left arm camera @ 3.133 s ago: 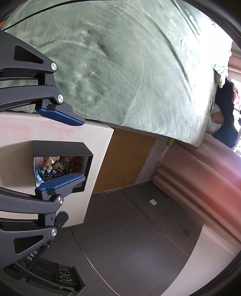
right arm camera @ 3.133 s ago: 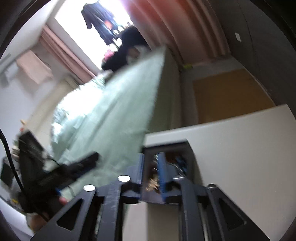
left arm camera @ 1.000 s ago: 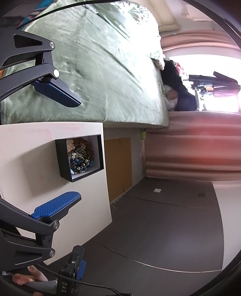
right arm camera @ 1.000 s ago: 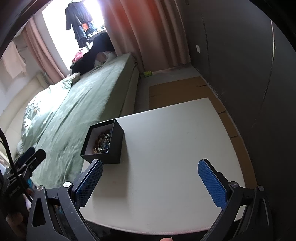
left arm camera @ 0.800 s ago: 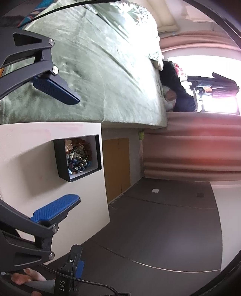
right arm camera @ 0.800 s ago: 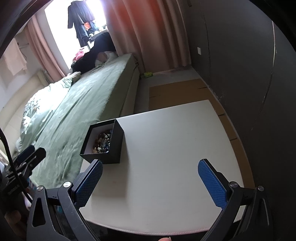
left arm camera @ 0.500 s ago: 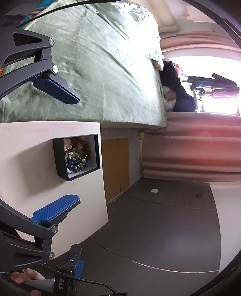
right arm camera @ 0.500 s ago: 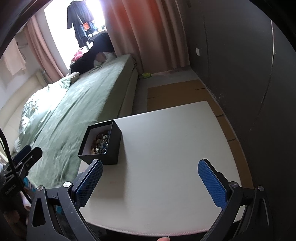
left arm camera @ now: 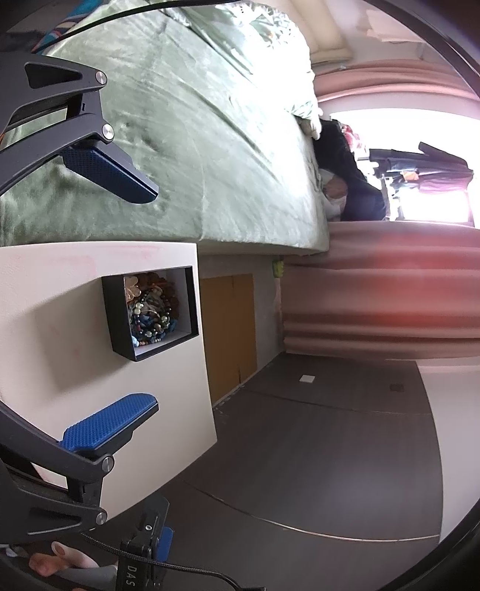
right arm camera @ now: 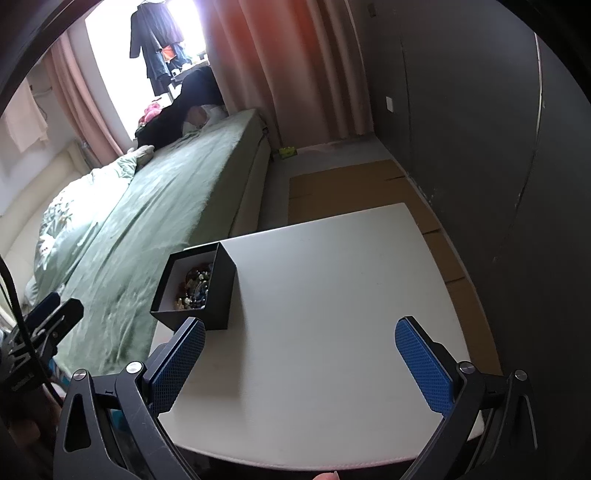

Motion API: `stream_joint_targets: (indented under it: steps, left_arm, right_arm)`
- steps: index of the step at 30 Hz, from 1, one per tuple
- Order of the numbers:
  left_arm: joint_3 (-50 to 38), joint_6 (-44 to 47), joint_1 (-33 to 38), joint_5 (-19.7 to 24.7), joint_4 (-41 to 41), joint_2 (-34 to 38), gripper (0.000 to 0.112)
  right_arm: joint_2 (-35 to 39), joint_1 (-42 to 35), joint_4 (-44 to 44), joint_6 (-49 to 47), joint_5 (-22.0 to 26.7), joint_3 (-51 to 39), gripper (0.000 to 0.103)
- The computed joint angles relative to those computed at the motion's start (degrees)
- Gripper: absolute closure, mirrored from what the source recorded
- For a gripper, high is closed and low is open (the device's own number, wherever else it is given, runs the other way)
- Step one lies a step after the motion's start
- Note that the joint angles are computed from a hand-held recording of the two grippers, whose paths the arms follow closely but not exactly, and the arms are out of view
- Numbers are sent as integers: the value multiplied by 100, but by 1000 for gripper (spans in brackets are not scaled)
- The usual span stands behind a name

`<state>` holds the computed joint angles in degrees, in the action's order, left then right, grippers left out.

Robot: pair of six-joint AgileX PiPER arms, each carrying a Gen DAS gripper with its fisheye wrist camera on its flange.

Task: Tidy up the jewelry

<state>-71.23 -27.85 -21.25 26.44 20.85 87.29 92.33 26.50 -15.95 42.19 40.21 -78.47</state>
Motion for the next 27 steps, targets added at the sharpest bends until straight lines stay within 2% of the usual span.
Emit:
stream_joint_targets:
  steps: [9, 27]
  left_arm:
    - [8, 174, 80, -17, -209, -15, 10]
    - [-101, 702, 249, 8, -863, 21, 10]
  right_arm:
    - [21, 48, -23, -15, 216, -156, 0]
    - [142, 80, 26, 81, 276, -326, 0]
